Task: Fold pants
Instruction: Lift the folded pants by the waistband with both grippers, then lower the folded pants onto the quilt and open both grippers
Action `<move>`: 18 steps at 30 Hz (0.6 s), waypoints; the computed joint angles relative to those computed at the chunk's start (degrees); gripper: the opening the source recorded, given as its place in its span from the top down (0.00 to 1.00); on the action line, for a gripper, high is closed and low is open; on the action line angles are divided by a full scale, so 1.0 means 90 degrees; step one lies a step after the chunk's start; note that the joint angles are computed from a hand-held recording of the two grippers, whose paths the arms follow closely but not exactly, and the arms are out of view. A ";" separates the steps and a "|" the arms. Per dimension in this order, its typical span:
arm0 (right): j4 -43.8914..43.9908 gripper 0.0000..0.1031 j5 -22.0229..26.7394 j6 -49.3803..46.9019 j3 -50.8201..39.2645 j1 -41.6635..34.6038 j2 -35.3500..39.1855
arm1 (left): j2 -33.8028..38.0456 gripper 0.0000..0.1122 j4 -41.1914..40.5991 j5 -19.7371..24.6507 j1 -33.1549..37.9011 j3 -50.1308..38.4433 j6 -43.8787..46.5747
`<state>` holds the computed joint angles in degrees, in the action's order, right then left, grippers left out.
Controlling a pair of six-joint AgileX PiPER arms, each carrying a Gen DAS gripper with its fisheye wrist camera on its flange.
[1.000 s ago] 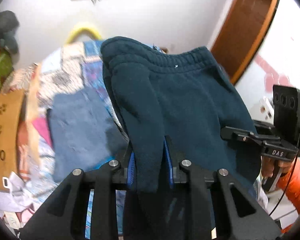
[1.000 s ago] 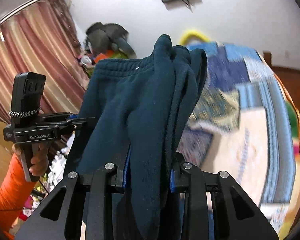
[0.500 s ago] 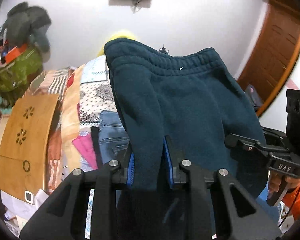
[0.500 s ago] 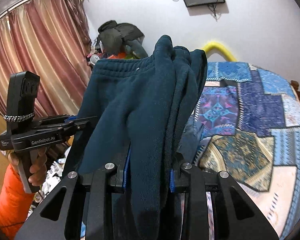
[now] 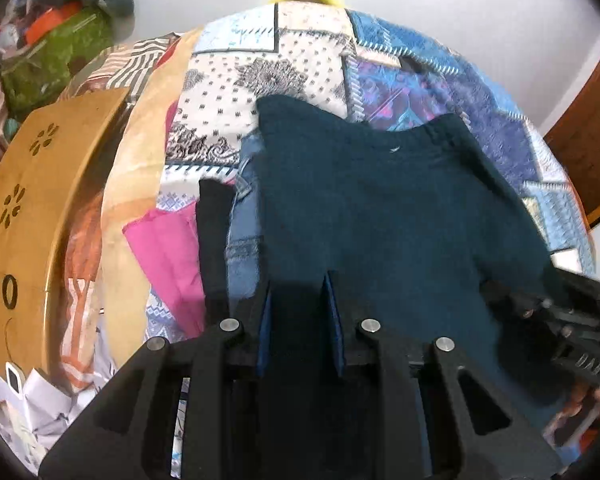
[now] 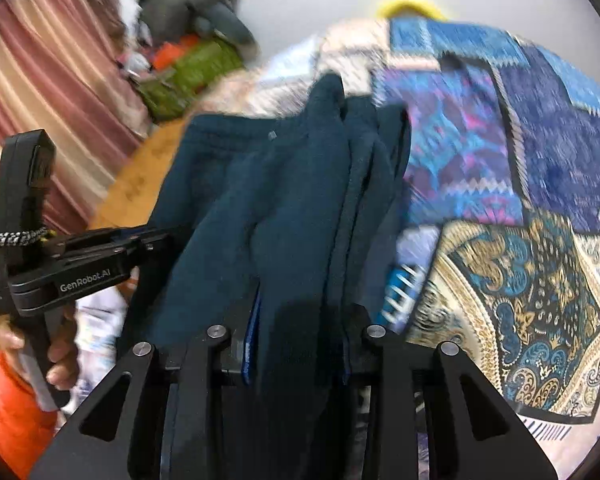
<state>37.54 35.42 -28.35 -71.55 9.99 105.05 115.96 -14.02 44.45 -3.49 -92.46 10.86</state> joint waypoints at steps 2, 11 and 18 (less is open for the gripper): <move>0.0652 0.68 0.0246 -0.0523 0.0113 -0.0291 -0.0064 | -0.0242 0.79 -0.0031 -0.0213 0.0010 0.0324 0.0203; -0.0502 0.68 -0.0249 -0.0048 0.1283 -0.0072 -0.1953 | -0.2178 0.78 -0.0025 -0.0231 0.0010 0.1543 0.0175; -0.0823 0.68 -0.0008 0.0394 0.1949 0.0086 -0.4581 | -0.4595 0.78 0.0261 0.0182 -0.0372 0.2172 -0.0404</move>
